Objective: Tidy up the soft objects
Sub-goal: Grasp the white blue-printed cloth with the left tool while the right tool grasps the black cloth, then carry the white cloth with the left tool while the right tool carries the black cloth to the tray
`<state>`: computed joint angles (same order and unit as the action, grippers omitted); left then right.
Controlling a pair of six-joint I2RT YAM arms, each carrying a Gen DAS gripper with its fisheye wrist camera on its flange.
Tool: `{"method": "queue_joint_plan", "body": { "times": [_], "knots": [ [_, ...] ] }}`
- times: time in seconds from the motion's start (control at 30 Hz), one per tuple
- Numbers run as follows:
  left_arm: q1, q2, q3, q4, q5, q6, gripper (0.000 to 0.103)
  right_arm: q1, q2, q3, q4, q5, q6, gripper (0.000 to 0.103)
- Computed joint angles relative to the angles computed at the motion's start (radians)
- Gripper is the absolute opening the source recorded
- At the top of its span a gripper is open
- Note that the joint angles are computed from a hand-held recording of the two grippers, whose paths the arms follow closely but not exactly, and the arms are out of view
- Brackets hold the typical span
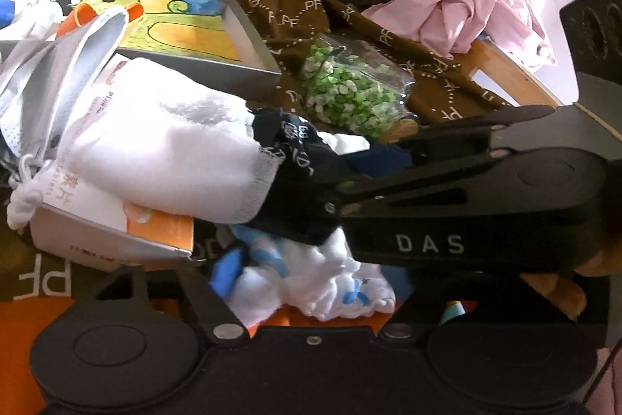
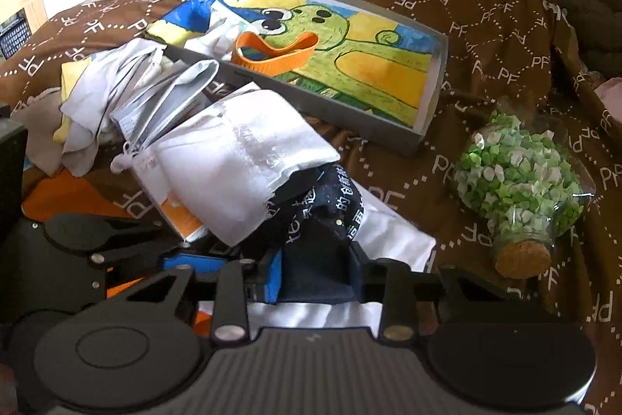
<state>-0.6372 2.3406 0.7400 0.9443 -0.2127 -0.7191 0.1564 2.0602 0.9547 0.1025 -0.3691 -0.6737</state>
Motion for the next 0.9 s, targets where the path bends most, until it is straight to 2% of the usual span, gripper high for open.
{"method": "queue_joint_plan", "body": {
  "times": [0.1, 0.2, 0.37, 0.53, 0.7, 0.9],
  "knots": [
    [-0.006, -0.009, 0.011, -0.044, -0.023, -0.002, 0.048, 0.003, -0.002, -0.006, 0.0, 0.008, -0.007, 0.02],
    [0.0, -0.009, 0.004, -0.032, -0.018, -0.018, 0.04, 0.002, -0.014, -0.016, 0.003, 0.0, -0.01, 0.011],
    [0.004, -0.009, 0.002, -0.034, -0.012, -0.015, 0.025, -0.017, -0.048, -0.055, 0.082, -0.007, 0.023, 0.007],
    [-0.008, -0.019, 0.007, -0.06, -0.036, -0.006, 0.022, -0.049, -0.063, -0.076, 0.18, -0.018, 0.101, 0.006],
    [-0.031, -0.05, 0.008, -0.096, -0.053, 0.027, 0.019, -0.069, -0.069, -0.107, 0.282, -0.041, 0.125, 0.006],
    [-0.057, -0.094, -0.034, -0.029, -0.054, 0.05, 0.018, -0.088, -0.089, -0.196, 0.493, -0.083, 0.159, 0.006]
  ]
}}
